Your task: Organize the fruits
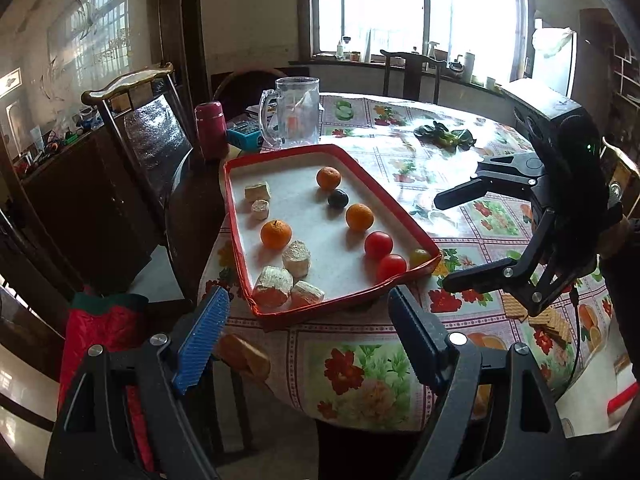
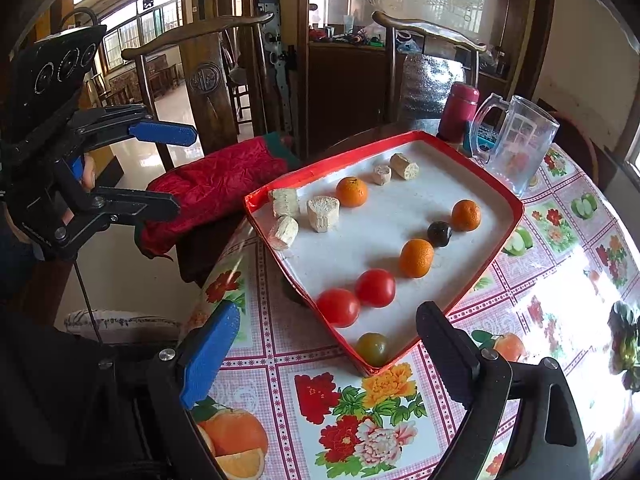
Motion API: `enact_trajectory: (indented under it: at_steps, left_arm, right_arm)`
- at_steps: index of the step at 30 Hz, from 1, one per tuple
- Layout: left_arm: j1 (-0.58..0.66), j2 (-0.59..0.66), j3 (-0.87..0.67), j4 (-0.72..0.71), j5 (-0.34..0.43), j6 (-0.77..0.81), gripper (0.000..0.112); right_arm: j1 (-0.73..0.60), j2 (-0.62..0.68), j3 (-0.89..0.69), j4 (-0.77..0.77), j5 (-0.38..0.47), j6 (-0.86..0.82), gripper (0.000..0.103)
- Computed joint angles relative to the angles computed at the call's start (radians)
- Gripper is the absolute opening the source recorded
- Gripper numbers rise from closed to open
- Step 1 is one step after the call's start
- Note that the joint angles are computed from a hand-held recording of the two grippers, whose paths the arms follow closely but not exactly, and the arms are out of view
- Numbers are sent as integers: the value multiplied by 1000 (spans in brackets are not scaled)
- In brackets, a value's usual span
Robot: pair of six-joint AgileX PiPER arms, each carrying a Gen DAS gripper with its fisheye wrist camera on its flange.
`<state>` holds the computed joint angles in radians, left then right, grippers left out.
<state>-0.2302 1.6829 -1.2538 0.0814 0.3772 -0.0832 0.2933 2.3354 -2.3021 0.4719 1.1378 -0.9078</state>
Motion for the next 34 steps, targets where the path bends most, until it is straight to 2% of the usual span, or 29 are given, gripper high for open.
enact_trajectory:
  at_steps: [8, 13, 31, 34]
  left_arm:
    - [-3, -5, 11, 46, -16, -58, 82]
    - [-25, 8, 15, 210, -18, -227, 85]
    - [-38, 18, 2, 234, -13, -250, 85]
    - [-45, 26, -17, 232, 4, -246, 85]
  right_arm:
    - [13, -29, 65, 3, -46, -36, 91]
    - [18, -30, 75, 3, -59, -39, 91]
    - [14, -7, 51, 22, -41, -27, 91]
    - [6, -22, 83, 24, -66, -19, 91]
